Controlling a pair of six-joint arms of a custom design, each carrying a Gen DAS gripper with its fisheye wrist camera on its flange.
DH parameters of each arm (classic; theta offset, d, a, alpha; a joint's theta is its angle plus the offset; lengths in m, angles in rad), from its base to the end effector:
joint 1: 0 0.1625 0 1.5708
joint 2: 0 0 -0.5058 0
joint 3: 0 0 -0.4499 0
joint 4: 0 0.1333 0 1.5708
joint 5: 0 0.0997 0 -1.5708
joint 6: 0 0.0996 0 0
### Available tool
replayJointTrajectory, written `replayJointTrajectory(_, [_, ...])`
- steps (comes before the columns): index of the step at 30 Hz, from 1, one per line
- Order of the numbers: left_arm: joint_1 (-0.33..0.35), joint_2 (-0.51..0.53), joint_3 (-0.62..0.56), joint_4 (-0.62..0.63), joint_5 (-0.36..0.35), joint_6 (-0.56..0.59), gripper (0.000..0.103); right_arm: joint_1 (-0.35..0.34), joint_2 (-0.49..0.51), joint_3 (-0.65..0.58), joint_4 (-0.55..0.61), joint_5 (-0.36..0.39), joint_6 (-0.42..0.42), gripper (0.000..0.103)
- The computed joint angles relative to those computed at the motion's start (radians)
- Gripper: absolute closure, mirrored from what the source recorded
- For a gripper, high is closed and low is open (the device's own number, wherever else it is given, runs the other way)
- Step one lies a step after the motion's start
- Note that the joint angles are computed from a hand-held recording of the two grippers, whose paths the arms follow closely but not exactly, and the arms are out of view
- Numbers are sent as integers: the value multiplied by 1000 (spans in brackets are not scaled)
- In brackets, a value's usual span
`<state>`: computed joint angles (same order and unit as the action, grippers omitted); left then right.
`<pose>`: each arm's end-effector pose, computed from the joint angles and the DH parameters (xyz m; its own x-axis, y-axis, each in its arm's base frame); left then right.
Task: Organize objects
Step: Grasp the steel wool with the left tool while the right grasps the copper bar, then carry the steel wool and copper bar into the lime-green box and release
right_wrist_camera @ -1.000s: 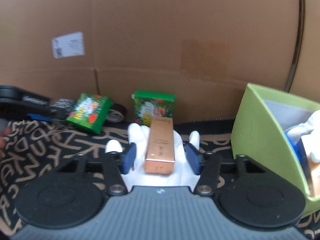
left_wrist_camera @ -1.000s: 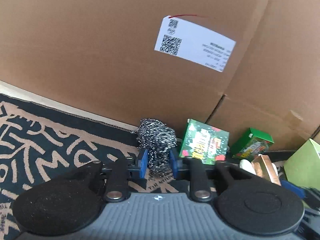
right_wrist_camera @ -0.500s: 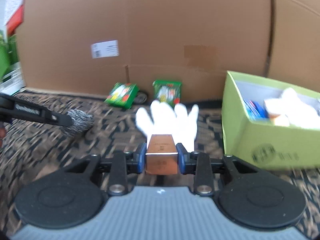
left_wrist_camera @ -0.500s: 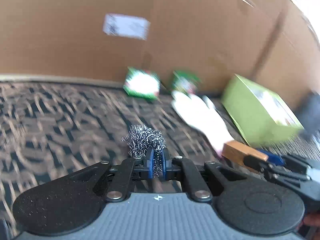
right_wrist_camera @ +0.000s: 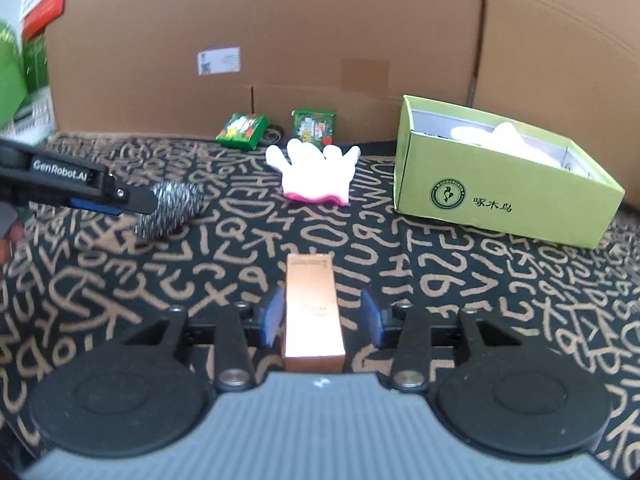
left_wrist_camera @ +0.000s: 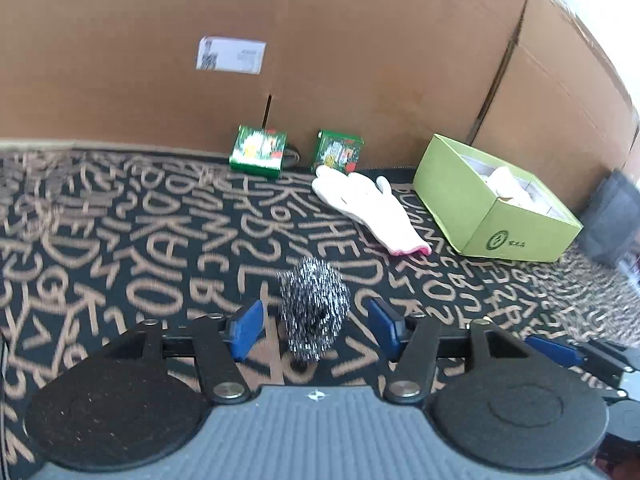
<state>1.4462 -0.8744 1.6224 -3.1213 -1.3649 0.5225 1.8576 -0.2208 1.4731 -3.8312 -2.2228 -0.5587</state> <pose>0.0538 -0.8066 0.2485 -0.8144 0.3231 -0.4820 0.5687 0.6096 -0.5523 0.2833 -0.7031 -0.1119 -0.6896 -0.0445 0.7228 -0.6091 0.5756 -0.5456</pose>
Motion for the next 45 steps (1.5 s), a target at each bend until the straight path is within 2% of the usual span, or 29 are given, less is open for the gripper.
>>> replayJointTrajectory(3, [-7, 18, -21, 10, 7, 30, 31, -8, -3, 3, 20, 12, 27, 59])
replayJointTrajectory(5, [-11, 33, -40, 37, 22, 23, 31, -12, -5, 6, 35, 19, 41, 59])
replayJointTrajectory(6, [-11, 40, -52, 59, 22, 14, 34, -14, -5, 6, 40, 18, 42, 59])
replayJointTrajectory(7, [-10, 43, -64, 93, 20, 8, 46, -14, -3, 3, 45, 16, 45, 59])
replayJointTrajectory(9, [-8, 47, -80, 143, 11, 11, 63, -17, -3, 0, 56, 17, 52, 59])
replayJointTrajectory(11, [-8, 52, -78, 127, 17, 15, 62, -21, -3, -3, 71, 23, 58, 59])
replayJointTrajectory(12, [-9, 56, -76, 111, 20, 16, 57, -23, -3, -5, 78, 27, 60, 59])
replayJointTrajectory(13, [-9, 59, -76, 104, 26, 12, 48, -24, -1, -10, 83, 26, 60, 59])
replayJointTrajectory(14, [-9, 64, -80, 105, 36, -2, 46, -25, 2, -17, 83, 25, 55, 59])
replayJointTrajectory(17, [-9, 69, -83, 107, 37, 0, 52, -27, 9, -30, 85, 25, 30, 61])
replayJointTrajectory(18, [-10, 68, -82, 115, 36, 18, 65, -26, 10, -30, 83, 28, 18, 66])
replayJointTrajectory(19, [-10, 66, -81, 123, 32, 27, 65, -26, 10, -27, 82, 34, 11, 72])
replayJointTrajectory(22, [-12, 58, -75, 156, 11, 31, 69, -27, 11, -20, 65, 44, -2, 72])
replayJointTrajectory(26, [-20, 39, -62, 204, -42, 48, 69, -50, -50, 59, 87, 155, 108, 72])
replayJointTrajectory(30, [-42, 37, -52, 200, -81, 91, 69, -53, -81, 102, 14, 155, 116, 72])
replayJointTrajectory(35, [-72, 48, -89, 265, -143, 82, 69, -53, -120, 136, -95, 146, 86, 72])
replayJointTrajectory(40, [-115, 69, -134, 273, -190, 121, 69, -55, -157, 131, -188, 142, 19, 72])
replayJointTrajectory(45, [-159, 130, -229, 272, -205, 122, 69, -63, -165, 54, -245, 129, -67, 72])
